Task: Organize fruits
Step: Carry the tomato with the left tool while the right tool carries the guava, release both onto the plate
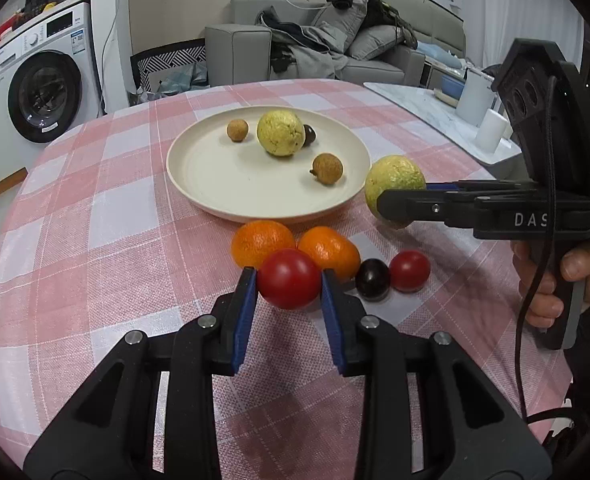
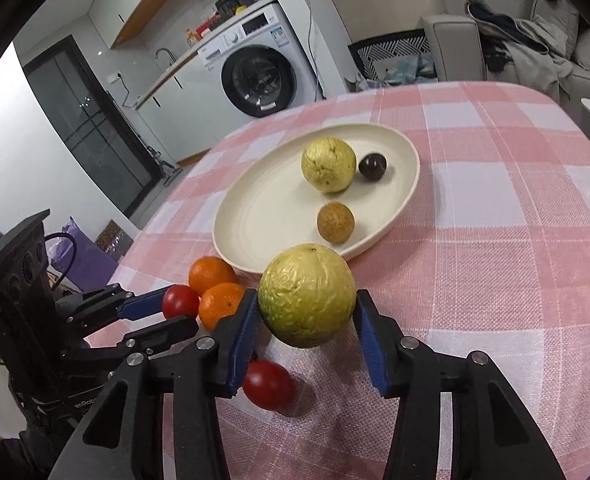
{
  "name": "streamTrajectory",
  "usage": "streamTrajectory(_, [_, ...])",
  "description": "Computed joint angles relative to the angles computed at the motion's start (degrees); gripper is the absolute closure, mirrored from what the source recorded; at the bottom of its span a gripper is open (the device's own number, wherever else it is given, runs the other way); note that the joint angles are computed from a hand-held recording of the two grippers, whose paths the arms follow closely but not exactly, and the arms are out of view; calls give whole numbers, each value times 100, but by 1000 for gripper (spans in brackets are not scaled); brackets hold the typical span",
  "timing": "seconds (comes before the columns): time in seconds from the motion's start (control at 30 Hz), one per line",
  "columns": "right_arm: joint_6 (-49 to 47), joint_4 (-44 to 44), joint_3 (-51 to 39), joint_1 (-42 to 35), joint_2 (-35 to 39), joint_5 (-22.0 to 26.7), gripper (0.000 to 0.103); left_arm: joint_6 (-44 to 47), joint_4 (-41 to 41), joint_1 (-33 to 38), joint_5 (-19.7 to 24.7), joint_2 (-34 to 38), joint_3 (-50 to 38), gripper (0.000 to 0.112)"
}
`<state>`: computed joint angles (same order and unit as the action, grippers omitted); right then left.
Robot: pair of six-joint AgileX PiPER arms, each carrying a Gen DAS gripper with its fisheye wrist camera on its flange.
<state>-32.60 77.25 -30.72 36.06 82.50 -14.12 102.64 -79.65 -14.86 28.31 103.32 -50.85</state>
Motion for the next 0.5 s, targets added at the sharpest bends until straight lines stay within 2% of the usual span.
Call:
streamTrajectory(0.13, [-913,870,-93,205,-58,-298,55,232,-341,115,108,-130,73,83])
streamTrajectory(0.3, [-1571,1523,-197,275,-89,-495,55,334,-697,156,125,-205,61,83])
streamTrajectory(0.43, [-1692,1594,-302,227,-89,-477,55,67,-648,184,197,-155,-136,83])
streamTrajectory(0.5, [-1787,1626,-416,174,-8,-433,55,60,-702,114,54,-127,-227,83])
